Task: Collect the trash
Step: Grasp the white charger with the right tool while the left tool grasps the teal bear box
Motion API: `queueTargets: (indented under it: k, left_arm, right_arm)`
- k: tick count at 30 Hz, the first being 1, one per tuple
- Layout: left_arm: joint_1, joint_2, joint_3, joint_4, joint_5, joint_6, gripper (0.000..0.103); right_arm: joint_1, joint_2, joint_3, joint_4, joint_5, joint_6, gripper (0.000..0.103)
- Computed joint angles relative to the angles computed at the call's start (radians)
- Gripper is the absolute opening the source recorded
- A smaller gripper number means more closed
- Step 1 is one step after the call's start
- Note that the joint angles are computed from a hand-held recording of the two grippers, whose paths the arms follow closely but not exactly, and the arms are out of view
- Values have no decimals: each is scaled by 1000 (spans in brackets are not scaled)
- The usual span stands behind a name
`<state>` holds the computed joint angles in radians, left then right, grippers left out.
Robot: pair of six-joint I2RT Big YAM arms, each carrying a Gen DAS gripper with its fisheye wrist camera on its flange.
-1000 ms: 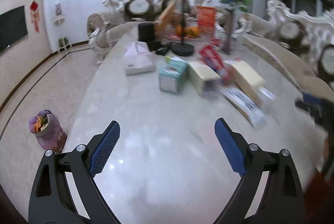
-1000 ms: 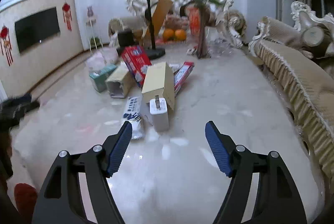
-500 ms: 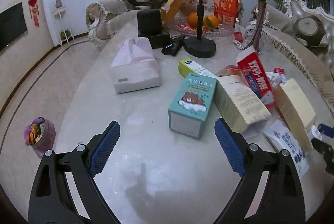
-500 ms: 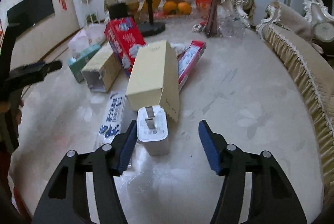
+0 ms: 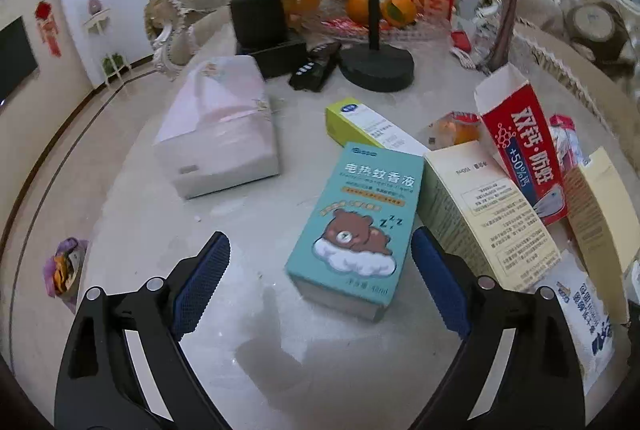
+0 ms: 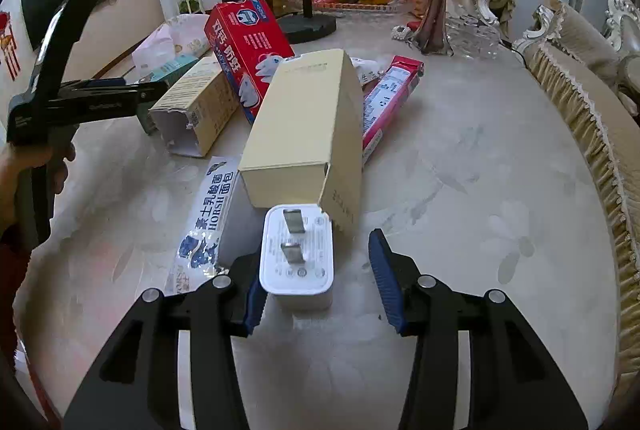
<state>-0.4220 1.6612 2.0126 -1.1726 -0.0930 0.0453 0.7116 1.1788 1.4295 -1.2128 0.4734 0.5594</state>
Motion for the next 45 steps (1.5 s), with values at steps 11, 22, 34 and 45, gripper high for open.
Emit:
queueTargets:
  k: [11, 22, 34, 45]
  left_arm:
    - [-2, 44, 56, -71, 90, 42, 54]
    - [41, -177, -205, -4, 158, 34, 50]
    - [51, -321, -376, 6, 200, 26, 50]
    - [58, -349, -402, -4, 215, 20, 50]
  right_arm:
    - [-2, 12, 11, 1, -29, -1, 26]
    - [56, -84, -58, -5, -30, 92, 26]
    - [110, -123, -98, -26, -2, 122, 27]
    - [154, -165, -131, -49, 42, 196, 27]
